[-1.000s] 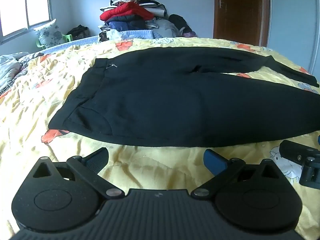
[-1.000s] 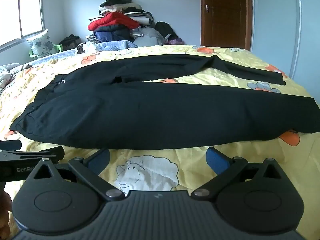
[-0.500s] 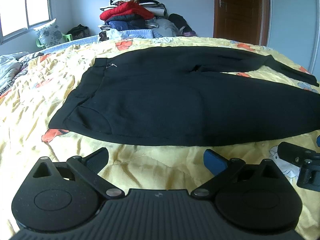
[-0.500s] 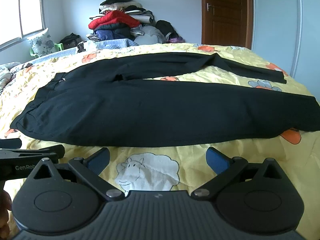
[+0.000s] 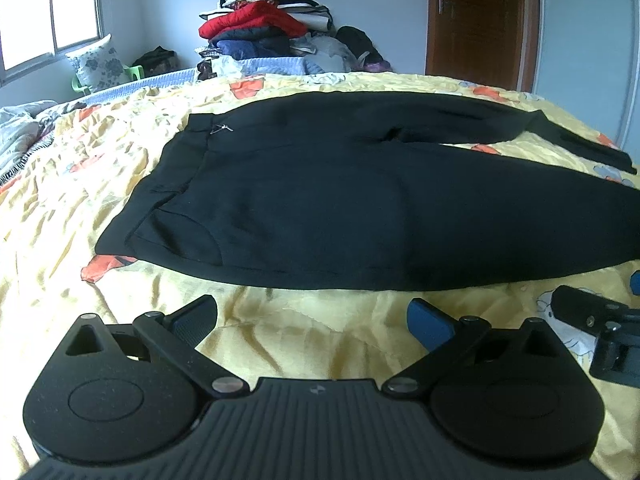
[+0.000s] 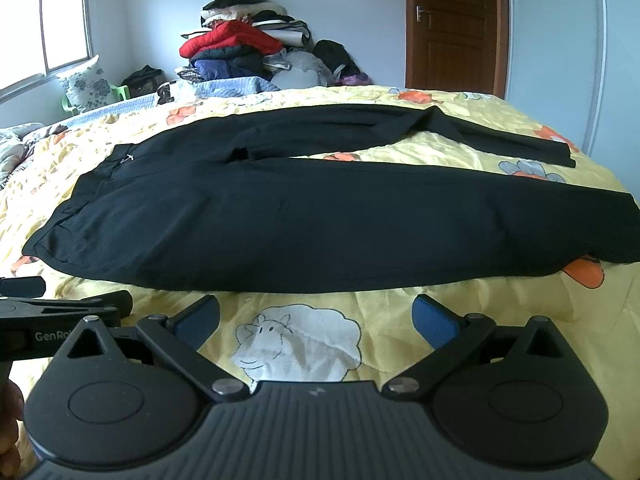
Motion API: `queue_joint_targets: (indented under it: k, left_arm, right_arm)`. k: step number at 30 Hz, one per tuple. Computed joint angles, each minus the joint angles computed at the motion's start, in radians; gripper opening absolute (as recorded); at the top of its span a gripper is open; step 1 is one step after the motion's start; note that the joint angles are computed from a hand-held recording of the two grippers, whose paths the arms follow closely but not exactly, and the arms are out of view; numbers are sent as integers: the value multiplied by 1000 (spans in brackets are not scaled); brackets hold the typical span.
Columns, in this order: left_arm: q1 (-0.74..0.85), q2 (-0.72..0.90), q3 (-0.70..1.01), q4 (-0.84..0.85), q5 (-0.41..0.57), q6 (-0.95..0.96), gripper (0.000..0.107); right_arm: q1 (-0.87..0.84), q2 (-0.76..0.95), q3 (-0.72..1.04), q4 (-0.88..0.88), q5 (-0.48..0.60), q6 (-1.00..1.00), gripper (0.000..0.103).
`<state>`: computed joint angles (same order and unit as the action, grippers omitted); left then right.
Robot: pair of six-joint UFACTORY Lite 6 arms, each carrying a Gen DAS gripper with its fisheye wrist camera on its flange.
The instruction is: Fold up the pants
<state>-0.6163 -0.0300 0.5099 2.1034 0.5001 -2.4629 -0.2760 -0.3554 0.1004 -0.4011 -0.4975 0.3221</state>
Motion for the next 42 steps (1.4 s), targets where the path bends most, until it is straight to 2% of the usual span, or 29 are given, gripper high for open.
queue_joint_targets:
  k: [7, 20, 24, 28, 31, 32, 34, 38, 40, 42]
  left_arm:
    - [23, -20, -24, 93, -24, -85, 102]
    - [126, -94, -49, 305, -158, -304, 100]
    - [96, -146, -70, 249, -115, -216, 102]
    - [68, -164, -48, 66, -83, -13, 102]
    - [101, -179, -37, 52, -112, 32, 102]
    - [120, -179, -29, 60, -132, 37, 102]
    - [164, -178, -18, 115, -169, 12, 102]
    - [256, -183, -12, 369, -208, -185, 102]
    - [285, -174, -4, 438, -184, -248, 102]
    - [319, -150, 17, 492, -161, -299, 101]
  right_arm:
    - [6, -8, -5, -3, 2, -2, 103]
    - [6, -11, -3, -16, 10, 7, 103]
    - [3, 7, 17, -39, 15, 10, 103]
    - [-2, -4, 61, -154, 45, 75, 103]
    - [-10, 1, 123, -330, 36, 190, 103]
    - [8, 4, 144, -327, 39, 180, 103]
    - [63, 27, 198, -212, 35, 52, 103]
    - [63, 146, 300, -196, -145, -81, 103]
    - [83, 289, 462, -307, -113, -73, 103]
    - [103, 450, 667, -516, -46, 82, 103]
